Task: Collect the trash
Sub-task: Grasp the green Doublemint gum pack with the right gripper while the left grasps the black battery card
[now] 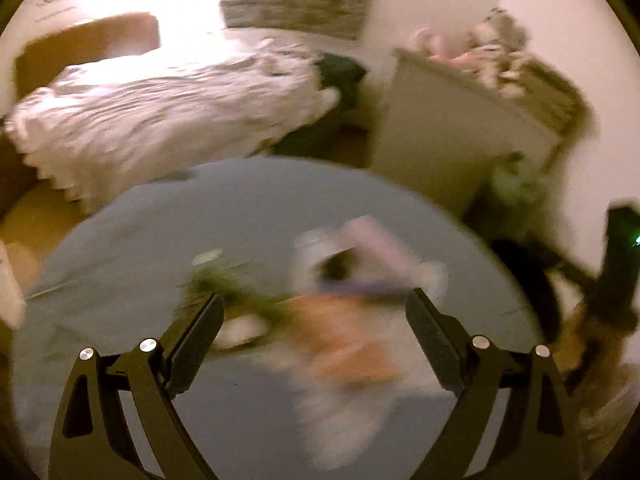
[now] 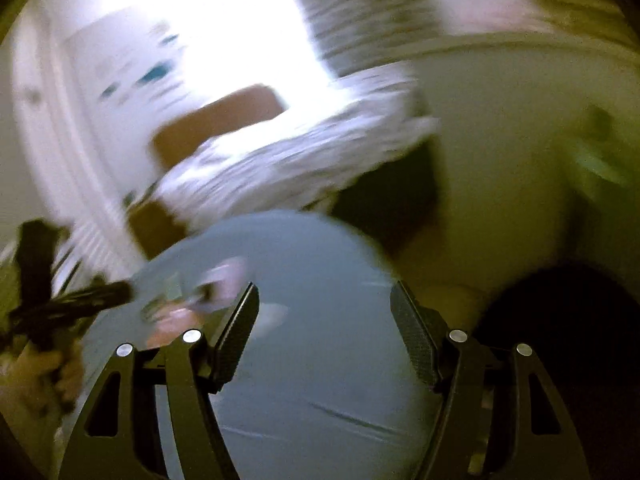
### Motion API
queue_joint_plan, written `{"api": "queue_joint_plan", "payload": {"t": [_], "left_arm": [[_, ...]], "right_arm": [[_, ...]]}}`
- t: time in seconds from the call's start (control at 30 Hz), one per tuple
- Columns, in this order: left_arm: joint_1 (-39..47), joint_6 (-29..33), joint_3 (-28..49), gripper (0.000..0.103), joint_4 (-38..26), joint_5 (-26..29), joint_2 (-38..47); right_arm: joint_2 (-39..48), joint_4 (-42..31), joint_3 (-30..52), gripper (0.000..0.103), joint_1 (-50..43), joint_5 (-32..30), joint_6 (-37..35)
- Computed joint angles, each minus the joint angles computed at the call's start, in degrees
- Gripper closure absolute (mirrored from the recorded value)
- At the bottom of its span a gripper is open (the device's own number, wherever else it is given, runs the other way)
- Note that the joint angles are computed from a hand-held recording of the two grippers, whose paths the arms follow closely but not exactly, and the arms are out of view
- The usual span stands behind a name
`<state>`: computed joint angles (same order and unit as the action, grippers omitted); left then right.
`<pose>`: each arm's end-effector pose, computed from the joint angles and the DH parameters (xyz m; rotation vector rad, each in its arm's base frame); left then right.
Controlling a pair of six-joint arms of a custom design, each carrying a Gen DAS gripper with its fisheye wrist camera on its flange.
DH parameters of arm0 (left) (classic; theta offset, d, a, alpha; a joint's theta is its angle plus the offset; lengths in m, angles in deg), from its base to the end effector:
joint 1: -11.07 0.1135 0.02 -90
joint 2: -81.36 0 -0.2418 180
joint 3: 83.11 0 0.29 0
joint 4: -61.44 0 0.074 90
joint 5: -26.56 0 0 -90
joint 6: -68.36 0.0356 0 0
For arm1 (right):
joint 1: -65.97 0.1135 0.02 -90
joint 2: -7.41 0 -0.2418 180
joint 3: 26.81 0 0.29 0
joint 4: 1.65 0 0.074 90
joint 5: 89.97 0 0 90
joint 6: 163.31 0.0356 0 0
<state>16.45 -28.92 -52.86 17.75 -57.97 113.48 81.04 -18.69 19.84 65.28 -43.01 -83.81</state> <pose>0.1812 0.0137 0.1545 -0.2148 2.3553 -0.1290 0.2825 0.0209 0.1444 -0.5477 2.1330 0.7625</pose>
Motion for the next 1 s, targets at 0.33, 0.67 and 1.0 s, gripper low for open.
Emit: {"api": "queue_joint_plan", "payload": {"t": [0.33,0.67,1.0], "left_arm": [[17.96,16.52,-1.91,0.012,-2.47,8.44,4.43],[11.96,17.89,-0.66,0.010,3.36,2.11,12.63],[5.22,10.64,1.06,0.030,12.34,-4.64,20.90]], "right_arm": [[24.29,-14.60,31.01,0.039,40.34,21.94,-1.21],[35.58,-15.77,39.53,0.071,40.14,18.64,5.35],[15.67,2.01,18.17,0.071,25.37,2.32,18.84]]}}
